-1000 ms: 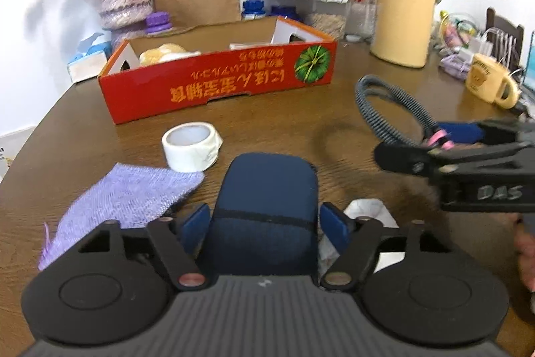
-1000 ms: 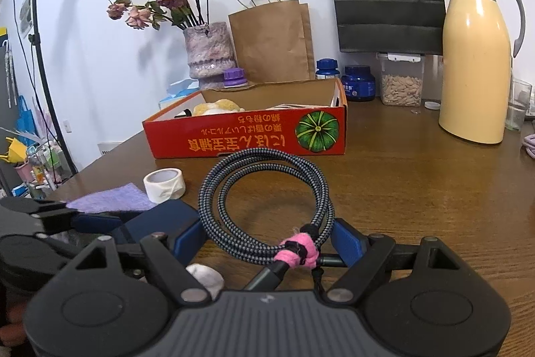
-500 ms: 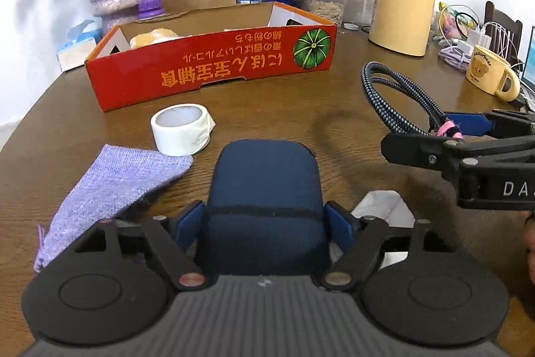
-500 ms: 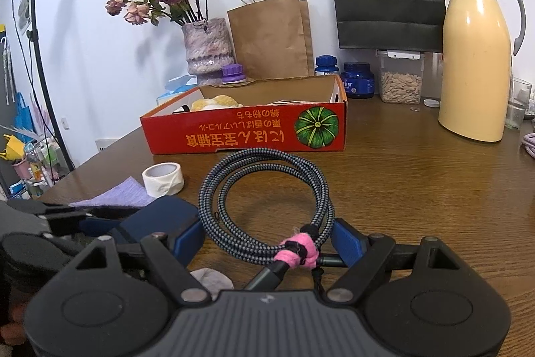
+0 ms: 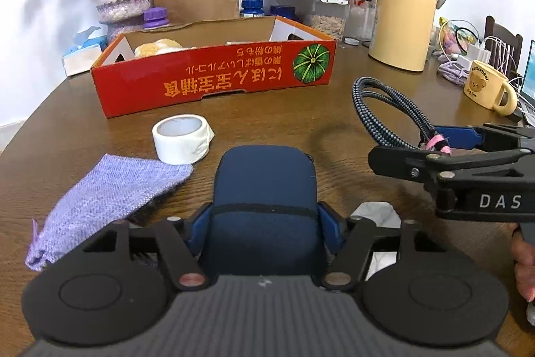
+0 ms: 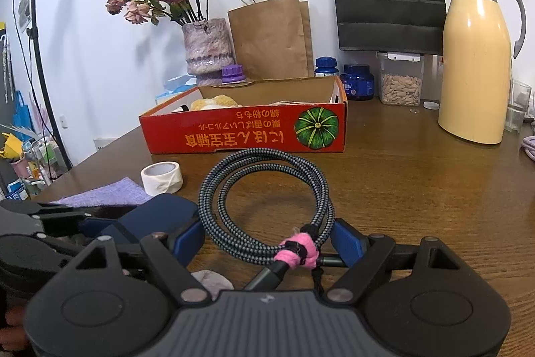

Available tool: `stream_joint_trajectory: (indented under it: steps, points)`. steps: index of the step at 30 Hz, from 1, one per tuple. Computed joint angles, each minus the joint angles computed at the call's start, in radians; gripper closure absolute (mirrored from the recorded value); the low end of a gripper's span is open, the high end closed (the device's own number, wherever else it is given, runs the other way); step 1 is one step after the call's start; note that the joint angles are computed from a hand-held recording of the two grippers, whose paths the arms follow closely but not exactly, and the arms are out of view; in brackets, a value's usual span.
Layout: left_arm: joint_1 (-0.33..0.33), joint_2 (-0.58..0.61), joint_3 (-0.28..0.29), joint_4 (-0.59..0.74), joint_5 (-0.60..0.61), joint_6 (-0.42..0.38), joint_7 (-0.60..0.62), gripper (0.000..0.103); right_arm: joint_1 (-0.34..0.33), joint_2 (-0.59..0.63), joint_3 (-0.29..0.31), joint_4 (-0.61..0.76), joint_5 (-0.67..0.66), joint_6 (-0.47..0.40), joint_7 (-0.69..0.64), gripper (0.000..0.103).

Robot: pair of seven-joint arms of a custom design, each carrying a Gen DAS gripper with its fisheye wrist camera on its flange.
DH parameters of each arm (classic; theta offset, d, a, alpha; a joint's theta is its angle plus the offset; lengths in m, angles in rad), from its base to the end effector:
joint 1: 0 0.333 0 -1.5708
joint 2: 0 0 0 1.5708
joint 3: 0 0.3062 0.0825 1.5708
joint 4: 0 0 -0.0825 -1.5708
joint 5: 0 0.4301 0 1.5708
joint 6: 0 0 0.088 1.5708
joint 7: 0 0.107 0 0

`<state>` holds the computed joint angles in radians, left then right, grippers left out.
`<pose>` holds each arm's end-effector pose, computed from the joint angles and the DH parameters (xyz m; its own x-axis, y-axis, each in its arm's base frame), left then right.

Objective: Flip cup upright
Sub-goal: 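Grasp the navy pouch with the left tool while the right tool holds the cable, then carry the navy pouch with the left tool while the right tool carries the cable toward the box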

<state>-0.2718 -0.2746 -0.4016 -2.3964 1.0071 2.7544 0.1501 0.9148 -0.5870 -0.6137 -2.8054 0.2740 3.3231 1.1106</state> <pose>0.3930 -0.3621 0.4293 -0.1239 -0.9922 0.0119 -0.6295 0.0693 -0.7739 0.4248 0.1095 0.4150 0.4266 -0.8940 -0.1367 -0.5236 -0.1209 -0.8433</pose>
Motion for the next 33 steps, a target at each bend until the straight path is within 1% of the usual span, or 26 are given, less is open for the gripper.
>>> stream_joint_trajectory:
  steps: [2,5,10,18,24,33]
  points:
    - [0.003,-0.011,-0.004,-0.002,0.011,0.001,-0.020,0.037,0.014,-0.007,-0.016,-0.002,-0.005,0.008,-0.003,0.021]
    - [0.010,-0.031,-0.009,-0.005,0.026,0.005,-0.043,0.037,0.015,-0.010,-0.015,-0.008,-0.014,0.037,0.007,0.021]
    - [0.021,-0.063,-0.017,-0.003,0.039,-0.002,-0.066,0.037,-0.028,-0.004,0.033,-0.009,-0.053,0.059,0.057,0.021]
    - [0.053,-0.104,-0.023,0.013,0.037,-0.018,-0.098,0.037,-0.051,0.016,0.068,0.032,-0.116,0.084,0.137,0.021]
    - [0.083,-0.116,-0.029,0.043,0.057,-0.018,-0.128,0.037,-0.043,0.050,0.070,0.091,-0.158,0.084,0.200,0.021]
    - [0.107,-0.083,-0.017,0.096,0.059,-0.026,-0.147,0.037,-0.020,0.126,0.062,0.184,-0.214,0.092,0.279,0.021]
